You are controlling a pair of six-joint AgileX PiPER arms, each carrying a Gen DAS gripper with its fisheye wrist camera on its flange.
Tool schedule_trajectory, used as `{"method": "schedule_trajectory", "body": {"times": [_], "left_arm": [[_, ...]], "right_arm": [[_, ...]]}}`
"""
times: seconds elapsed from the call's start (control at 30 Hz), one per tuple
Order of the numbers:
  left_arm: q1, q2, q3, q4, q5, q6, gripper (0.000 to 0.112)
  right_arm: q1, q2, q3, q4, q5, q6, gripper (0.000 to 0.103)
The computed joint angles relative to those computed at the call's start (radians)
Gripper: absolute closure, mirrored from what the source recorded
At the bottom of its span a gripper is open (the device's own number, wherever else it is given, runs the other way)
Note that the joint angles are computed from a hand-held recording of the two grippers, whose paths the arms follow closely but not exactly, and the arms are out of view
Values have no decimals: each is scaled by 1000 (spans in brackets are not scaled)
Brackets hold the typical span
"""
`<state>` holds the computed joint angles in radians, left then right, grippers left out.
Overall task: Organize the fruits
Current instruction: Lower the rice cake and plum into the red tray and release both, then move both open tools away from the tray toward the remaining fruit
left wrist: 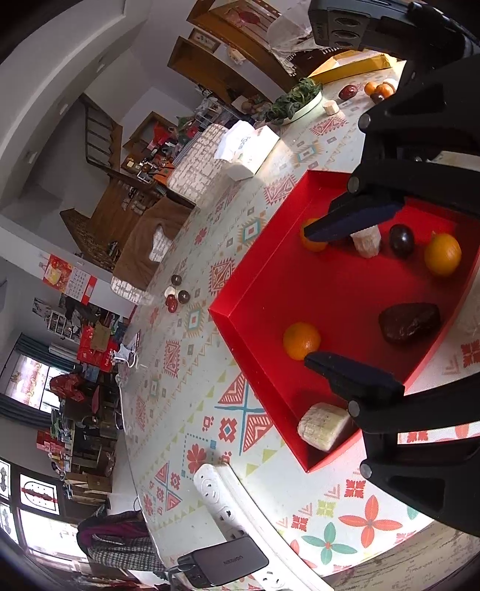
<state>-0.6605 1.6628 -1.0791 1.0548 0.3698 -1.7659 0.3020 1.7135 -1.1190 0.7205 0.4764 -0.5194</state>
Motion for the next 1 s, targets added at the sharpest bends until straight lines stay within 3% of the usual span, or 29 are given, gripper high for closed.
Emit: {"method": "schedule_trajectory", "body": {"times": [0.1,0.2,0.27,0.43,0.67,1.0], "left_arm": [[-38,12,-33,-23,51,47,50],[-94,29,-74,-17,138,72,44],[-149,49,-115,3,228,82,41],[-276,110,-222,45,440,120,33],[-418,196,-369,105,660,185,31],[-532,318,-579,99,767,310,30]], "right_arm": [[-17,-35,31,11,-11,-9,61],[-37,-83,78,1,-40,-6,52],[-55,-122,121,26,-70,-32,44],[-123,-213,219,116,-112,-123,40],[-334,-287,305,207,2,-208,40],[-707,-399,404,244,148,-396,40]]}}
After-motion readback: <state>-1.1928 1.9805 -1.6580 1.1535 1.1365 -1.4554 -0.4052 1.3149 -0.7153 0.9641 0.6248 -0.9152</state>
